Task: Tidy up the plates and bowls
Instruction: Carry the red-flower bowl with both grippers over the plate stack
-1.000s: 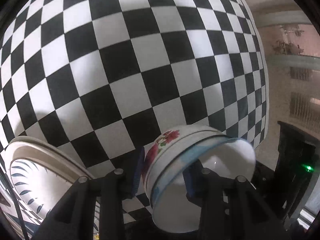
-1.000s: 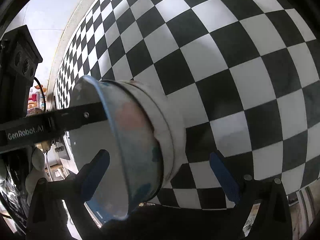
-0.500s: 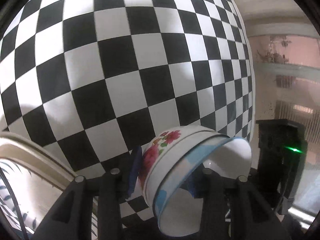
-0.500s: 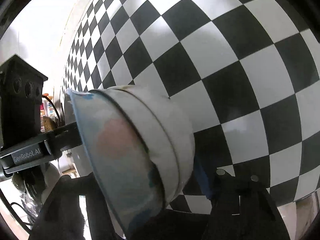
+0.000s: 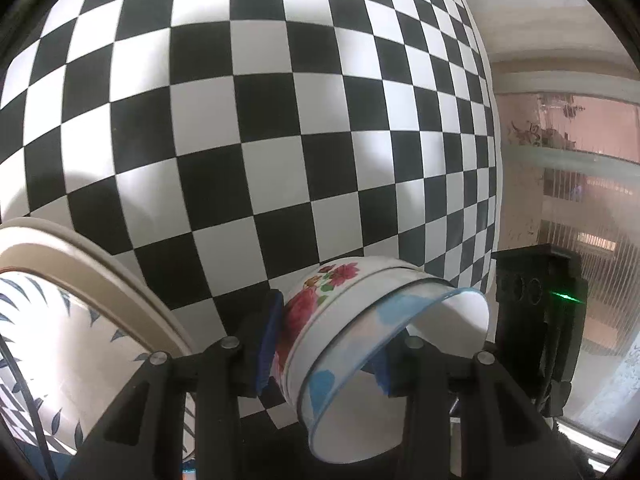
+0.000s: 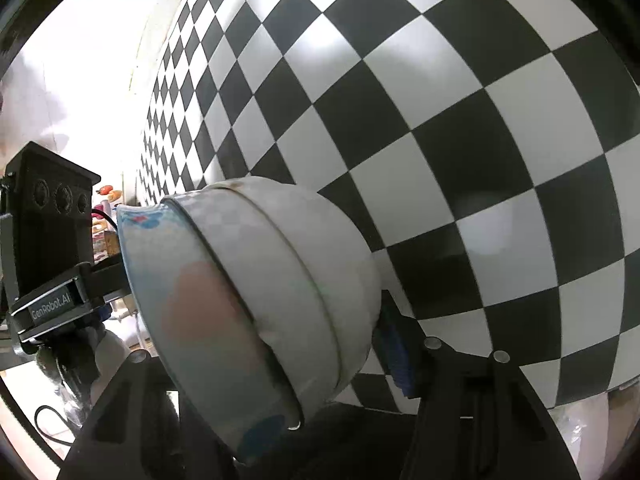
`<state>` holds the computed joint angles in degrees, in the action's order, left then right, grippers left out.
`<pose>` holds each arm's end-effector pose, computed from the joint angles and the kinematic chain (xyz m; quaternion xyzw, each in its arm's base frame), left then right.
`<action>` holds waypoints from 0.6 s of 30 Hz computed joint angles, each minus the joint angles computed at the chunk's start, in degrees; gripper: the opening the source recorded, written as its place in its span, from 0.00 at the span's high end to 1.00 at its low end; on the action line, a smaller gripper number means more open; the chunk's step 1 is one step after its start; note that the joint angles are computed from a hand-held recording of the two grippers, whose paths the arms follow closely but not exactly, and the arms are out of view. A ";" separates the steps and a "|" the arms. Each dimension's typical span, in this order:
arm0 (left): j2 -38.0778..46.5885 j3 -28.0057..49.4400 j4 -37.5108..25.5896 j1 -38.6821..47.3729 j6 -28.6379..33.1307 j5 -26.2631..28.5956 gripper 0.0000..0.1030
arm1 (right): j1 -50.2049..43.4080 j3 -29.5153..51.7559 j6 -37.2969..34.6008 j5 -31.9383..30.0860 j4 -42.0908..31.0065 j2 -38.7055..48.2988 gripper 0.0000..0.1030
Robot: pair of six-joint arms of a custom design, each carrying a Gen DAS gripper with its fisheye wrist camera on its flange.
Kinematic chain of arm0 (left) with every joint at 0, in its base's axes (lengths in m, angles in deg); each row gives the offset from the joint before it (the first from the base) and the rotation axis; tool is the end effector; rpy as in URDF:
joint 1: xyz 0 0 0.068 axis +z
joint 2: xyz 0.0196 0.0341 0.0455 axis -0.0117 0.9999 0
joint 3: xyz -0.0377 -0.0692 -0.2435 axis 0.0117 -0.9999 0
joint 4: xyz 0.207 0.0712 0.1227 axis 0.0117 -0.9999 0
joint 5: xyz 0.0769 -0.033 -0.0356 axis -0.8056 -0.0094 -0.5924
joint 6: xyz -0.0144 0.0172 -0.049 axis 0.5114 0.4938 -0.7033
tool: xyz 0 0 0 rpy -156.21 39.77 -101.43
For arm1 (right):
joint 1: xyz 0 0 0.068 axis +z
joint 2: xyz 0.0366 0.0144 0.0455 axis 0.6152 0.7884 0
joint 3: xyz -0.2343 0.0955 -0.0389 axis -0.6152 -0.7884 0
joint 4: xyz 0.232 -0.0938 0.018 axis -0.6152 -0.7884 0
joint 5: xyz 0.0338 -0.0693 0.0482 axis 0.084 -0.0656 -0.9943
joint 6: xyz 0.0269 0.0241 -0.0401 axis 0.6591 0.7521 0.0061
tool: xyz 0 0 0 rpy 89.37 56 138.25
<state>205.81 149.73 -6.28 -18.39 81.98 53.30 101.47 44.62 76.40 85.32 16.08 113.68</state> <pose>0.3116 -0.1148 0.1162 -0.2839 -0.9108 0.2126 0.2115 0.1152 0.2330 0.0538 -0.4109 -0.8342 -0.3676 0.0113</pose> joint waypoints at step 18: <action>-2.70 11.03 -9.83 7.41 4.79 -3.03 0.66 | -6.69 15.03 -11.20 -5.02 -14.50 -1.64 0.45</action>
<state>203.11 160.76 -16.11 -10.99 86.77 50.26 94.79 59.65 65.20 80.30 1.58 112.04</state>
